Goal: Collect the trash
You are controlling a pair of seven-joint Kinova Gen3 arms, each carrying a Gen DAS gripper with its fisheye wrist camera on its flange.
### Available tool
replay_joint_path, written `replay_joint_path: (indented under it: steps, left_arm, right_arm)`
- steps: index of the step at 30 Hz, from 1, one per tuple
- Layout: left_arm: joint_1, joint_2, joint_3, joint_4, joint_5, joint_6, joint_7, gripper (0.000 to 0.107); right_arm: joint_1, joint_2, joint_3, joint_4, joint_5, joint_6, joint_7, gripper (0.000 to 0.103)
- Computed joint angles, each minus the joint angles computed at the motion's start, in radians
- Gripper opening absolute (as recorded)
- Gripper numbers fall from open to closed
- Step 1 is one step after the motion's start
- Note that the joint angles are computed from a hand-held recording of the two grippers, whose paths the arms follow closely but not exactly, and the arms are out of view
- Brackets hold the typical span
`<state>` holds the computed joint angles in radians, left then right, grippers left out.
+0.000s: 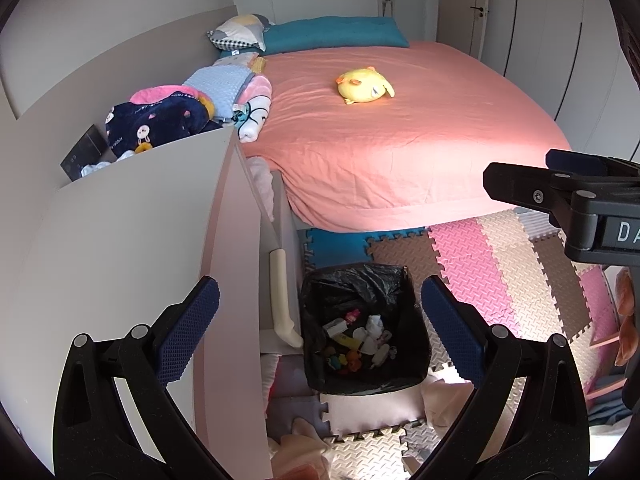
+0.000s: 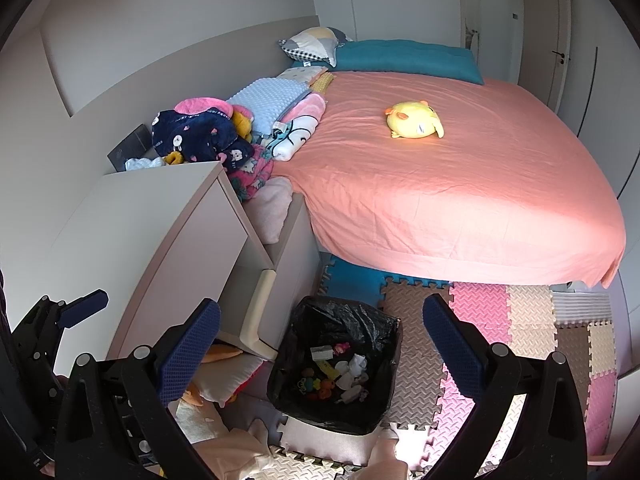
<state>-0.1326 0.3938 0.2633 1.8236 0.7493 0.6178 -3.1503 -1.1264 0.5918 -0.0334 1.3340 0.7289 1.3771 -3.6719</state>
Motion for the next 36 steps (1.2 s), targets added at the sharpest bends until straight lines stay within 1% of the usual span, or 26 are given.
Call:
replay_joint_path:
  steps: [16,23,28,32,33,34,36]
  left_arm:
    - [0.001,0.0,0.003,0.004,0.002,-0.006,-0.01,0.098]
    - [0.01,0.002,-0.001,0.0,-0.008,-0.006,0.006,0.098]
    - [0.0,0.008,0.007,-0.002,0.007,-0.009,-0.001,0.098]
    - [0.02,0.015,-0.012,-0.022,-0.032,0.014,0.043,0.098]
    - [0.014,0.017,-0.007,-0.023,-0.027,0.021,0.032,0.098]
    - [-0.007,0.017,0.013,-0.014,-0.01,0.016,0.004,0.098]
    - [-0.016,0.016,0.017,-0.006,0.01,0.01,-0.021,0.098]
  right_arm:
    - [0.0,0.006,0.002,-0.008,-0.003,0.0,0.006,0.101]
    - [0.001,0.008,0.002,-0.009,-0.005,-0.002,0.007,0.101]
    - [0.004,0.006,0.001,0.001,-0.009,-0.013,0.002,0.101]
    - [0.005,0.006,0.001,0.004,-0.01,-0.016,0.001,0.101]
    - [0.005,0.006,0.001,0.004,-0.009,-0.017,0.002,0.101]
    - [0.006,0.005,0.001,0.007,-0.009,-0.02,0.002,0.101]
    - [0.006,0.004,0.002,0.008,-0.009,-0.02,0.003,0.101]
